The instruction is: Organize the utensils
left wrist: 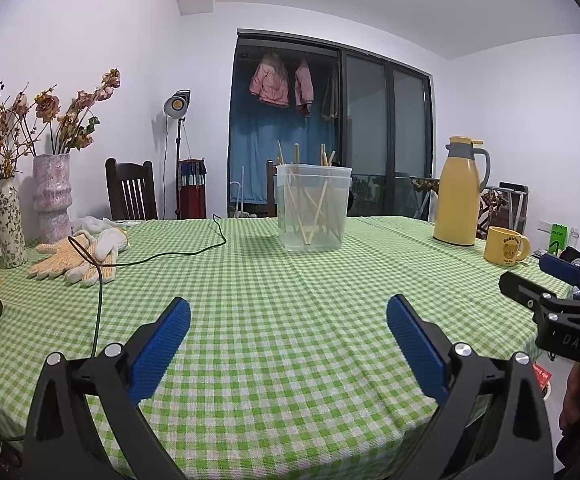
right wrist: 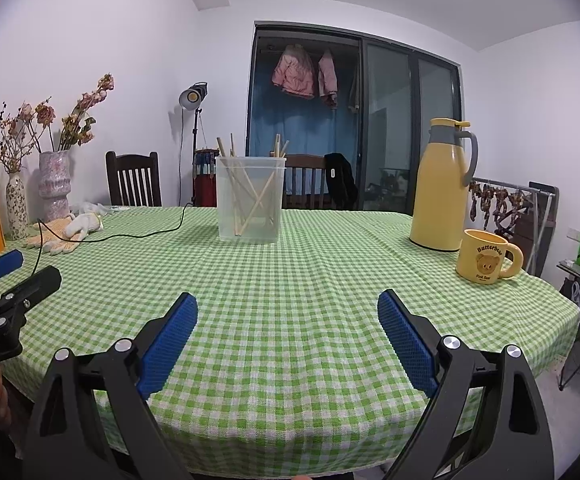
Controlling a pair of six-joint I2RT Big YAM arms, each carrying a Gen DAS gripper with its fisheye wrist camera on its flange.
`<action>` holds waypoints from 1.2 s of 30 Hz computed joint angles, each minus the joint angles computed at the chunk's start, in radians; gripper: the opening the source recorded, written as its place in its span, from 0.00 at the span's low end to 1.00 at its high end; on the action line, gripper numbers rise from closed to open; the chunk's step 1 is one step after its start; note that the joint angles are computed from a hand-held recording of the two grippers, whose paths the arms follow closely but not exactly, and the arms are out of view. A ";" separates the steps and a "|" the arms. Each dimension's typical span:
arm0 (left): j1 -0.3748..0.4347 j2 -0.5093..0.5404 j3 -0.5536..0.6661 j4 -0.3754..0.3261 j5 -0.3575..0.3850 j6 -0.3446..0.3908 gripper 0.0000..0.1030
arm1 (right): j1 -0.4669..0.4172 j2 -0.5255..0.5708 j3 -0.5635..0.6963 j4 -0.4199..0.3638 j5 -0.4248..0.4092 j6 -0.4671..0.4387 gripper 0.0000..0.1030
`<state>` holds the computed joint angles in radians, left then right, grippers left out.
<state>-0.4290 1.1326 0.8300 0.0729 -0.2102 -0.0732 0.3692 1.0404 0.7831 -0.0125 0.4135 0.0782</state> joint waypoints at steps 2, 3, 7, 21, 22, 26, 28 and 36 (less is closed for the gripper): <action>0.002 -0.001 0.000 0.000 0.001 0.000 0.92 | 0.000 0.002 0.001 -0.005 -0.005 0.001 0.85; 0.002 -0.001 -0.001 0.001 0.000 -0.001 0.92 | 0.001 0.003 0.002 -0.005 -0.003 0.003 0.85; 0.004 -0.001 -0.002 0.000 0.000 -0.003 0.93 | 0.003 0.001 0.001 0.001 0.001 0.007 0.85; 0.003 -0.004 -0.003 0.001 -0.001 0.004 0.93 | 0.001 0.007 0.009 -0.009 -0.014 0.006 0.85; 0.003 -0.004 -0.003 0.001 -0.001 0.004 0.93 | 0.001 0.007 0.009 -0.010 -0.016 0.003 0.85; 0.003 -0.005 -0.002 0.000 -0.001 0.006 0.93 | 0.006 0.008 0.010 -0.009 -0.020 -0.004 0.85; 0.004 -0.004 -0.002 -0.001 0.000 0.002 0.93 | 0.006 0.009 0.010 -0.010 -0.020 -0.004 0.85; 0.007 -0.004 0.002 -0.014 0.017 0.004 0.93 | 0.005 0.008 0.007 -0.009 -0.026 0.003 0.85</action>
<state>-0.4223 1.1283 0.8325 0.0591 -0.1933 -0.0692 0.3737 1.0485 0.7905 -0.0218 0.3870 0.0812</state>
